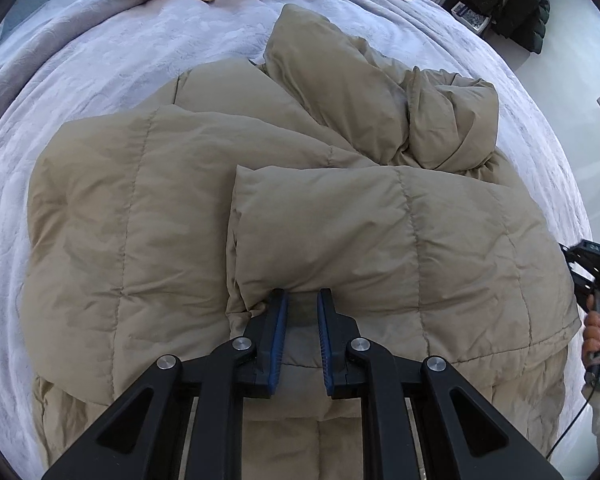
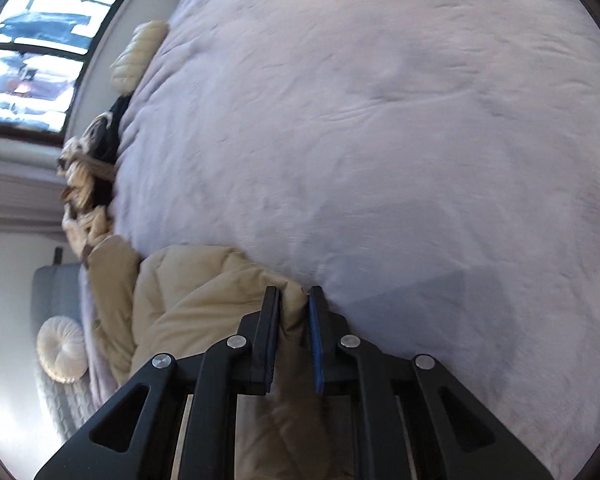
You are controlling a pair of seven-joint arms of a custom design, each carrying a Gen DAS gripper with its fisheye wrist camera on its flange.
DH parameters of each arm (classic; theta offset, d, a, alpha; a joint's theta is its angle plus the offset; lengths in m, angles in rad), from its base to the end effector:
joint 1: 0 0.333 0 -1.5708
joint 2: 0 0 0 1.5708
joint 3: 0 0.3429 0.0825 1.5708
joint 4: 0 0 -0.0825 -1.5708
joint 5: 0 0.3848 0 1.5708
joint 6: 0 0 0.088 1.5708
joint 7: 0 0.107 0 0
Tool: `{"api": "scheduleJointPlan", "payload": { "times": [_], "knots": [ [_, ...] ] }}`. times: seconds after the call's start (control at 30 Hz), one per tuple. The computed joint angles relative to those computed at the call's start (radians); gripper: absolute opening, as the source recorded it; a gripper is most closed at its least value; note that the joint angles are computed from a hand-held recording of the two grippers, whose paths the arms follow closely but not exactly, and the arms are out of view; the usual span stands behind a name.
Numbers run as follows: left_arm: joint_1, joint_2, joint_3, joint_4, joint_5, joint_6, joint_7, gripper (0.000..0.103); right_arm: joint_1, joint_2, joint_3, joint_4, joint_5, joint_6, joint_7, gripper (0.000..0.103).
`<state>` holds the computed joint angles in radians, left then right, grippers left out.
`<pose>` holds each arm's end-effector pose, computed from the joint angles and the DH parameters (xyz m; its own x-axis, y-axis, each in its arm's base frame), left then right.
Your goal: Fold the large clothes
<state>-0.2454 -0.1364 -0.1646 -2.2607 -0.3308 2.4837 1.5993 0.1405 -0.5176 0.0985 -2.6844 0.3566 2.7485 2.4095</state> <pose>0.4819 -0.2107 0.4815 -0.2475 -0.9372 0.2456 -0.9315 0.1605 -0.3263 0.3894 0.0825 0.4806 -0.6180 -0.5666 -0.5450 -0.5843 0.7949 -0.1637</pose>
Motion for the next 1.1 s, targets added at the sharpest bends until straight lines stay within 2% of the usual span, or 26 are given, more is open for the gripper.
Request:
{"api": "scheduleJointPlan", "payload": {
  "times": [0.07, 0.13, 0.27, 0.37, 0.6, 0.83, 0.9, 1.1],
  "knots": [
    [-0.001, -0.004, 0.004, -0.002, -0.013, -0.003, 0.017, 0.017, -0.077, -0.061, 0.087, 0.028, -0.125, -0.102, 0.066, 0.014],
    [-0.001, -0.004, 0.007, -0.004, -0.023, 0.000, 0.032, 0.017, -0.081, -0.124, 0.121, 0.045, -0.202, -0.160, 0.072, 0.014],
    [0.001, -0.001, 0.005, -0.007, -0.022, 0.009, 0.033, 0.017, 0.016, -0.184, 0.149, 0.084, -0.271, -0.288, -0.021, 0.014],
    [0.001, 0.000, 0.005, -0.008, -0.026, 0.011, 0.037, 0.017, 0.049, -0.175, 0.170, 0.082, -0.285, -0.370, -0.030, 0.014],
    [0.004, 0.019, 0.001, -0.004, -0.025, 0.029, 0.063, 0.017, 0.074, -0.177, 0.152, 0.014, -0.265, -0.326, -0.006, 0.013],
    [0.012, -0.017, -0.009, -0.001, 0.050, 0.001, -0.024, 0.017, 0.082, -0.192, 0.151, 0.038, -0.262, -0.374, 0.019, 0.013],
    [0.012, -0.040, -0.007, -0.005, 0.081, -0.015, -0.044, 0.017, 0.083, -0.192, 0.148, 0.051, -0.254, -0.378, 0.028, 0.017],
    [0.006, -0.138, 0.004, -0.045, 0.143, -0.067, -0.095, 0.017, 0.105, -0.255, 0.147, 0.055, -0.212, -0.416, 0.059, 0.017]
  ]
}}
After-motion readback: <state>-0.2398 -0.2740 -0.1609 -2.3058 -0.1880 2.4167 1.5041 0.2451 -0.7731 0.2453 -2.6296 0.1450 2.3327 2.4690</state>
